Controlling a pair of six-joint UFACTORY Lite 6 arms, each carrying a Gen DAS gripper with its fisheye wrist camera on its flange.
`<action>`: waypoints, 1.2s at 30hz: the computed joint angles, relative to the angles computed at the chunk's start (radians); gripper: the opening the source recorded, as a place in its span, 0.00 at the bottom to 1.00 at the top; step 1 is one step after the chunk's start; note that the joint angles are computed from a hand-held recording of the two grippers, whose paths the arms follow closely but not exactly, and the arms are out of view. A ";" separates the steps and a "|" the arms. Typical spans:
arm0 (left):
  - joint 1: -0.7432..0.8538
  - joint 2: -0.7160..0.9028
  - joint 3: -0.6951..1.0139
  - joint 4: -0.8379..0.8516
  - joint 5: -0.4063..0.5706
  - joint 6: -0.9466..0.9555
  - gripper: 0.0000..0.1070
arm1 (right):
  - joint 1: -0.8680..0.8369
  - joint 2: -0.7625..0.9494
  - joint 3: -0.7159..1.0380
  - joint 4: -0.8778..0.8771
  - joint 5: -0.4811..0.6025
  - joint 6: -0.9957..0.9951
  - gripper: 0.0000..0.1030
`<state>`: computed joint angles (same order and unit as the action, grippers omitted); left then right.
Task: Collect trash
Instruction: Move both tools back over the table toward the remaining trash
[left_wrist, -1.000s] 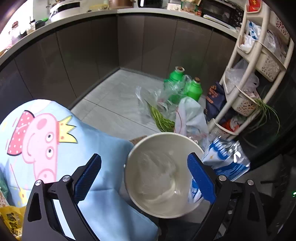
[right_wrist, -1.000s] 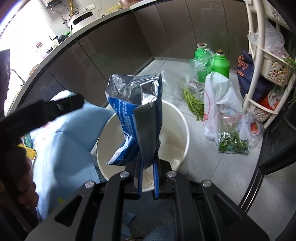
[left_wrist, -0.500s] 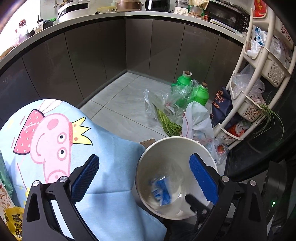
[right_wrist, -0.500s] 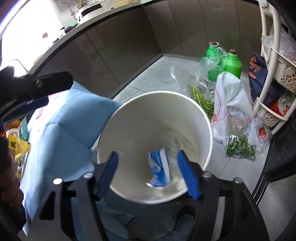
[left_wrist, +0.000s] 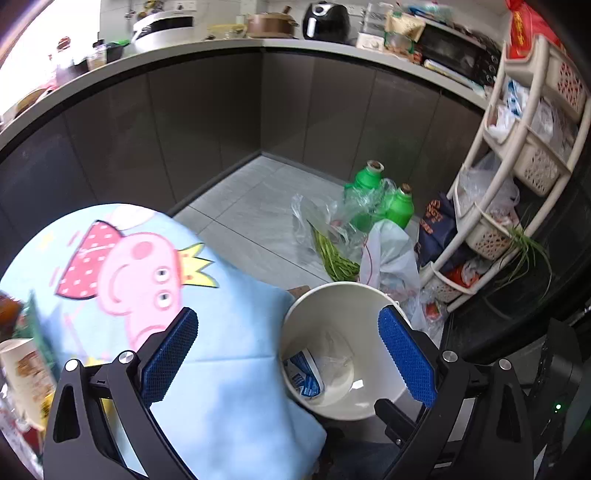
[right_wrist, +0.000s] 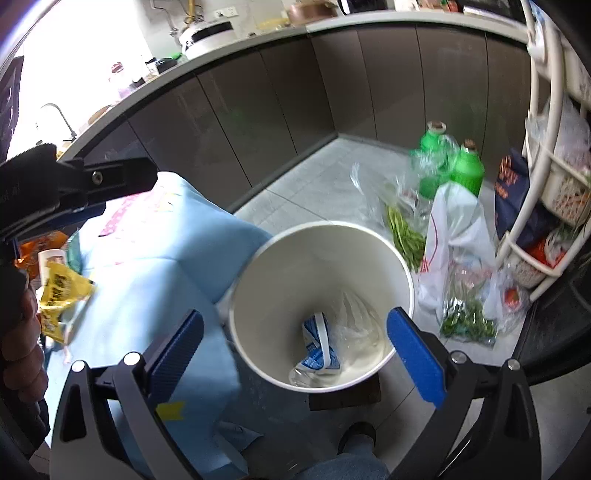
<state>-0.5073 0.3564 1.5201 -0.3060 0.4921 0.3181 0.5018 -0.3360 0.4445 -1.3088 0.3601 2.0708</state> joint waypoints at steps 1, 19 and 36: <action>0.016 -0.037 -0.021 -0.024 0.012 0.021 0.88 | 0.034 -0.018 0.023 0.075 0.039 -0.072 0.97; 0.587 -0.656 -0.359 -0.255 0.265 0.413 0.88 | 0.538 0.220 0.557 0.281 0.434 -0.269 0.97; 1.335 -0.438 -0.372 -0.458 0.411 0.992 0.88 | 0.510 0.832 1.220 0.528 0.297 -0.482 0.91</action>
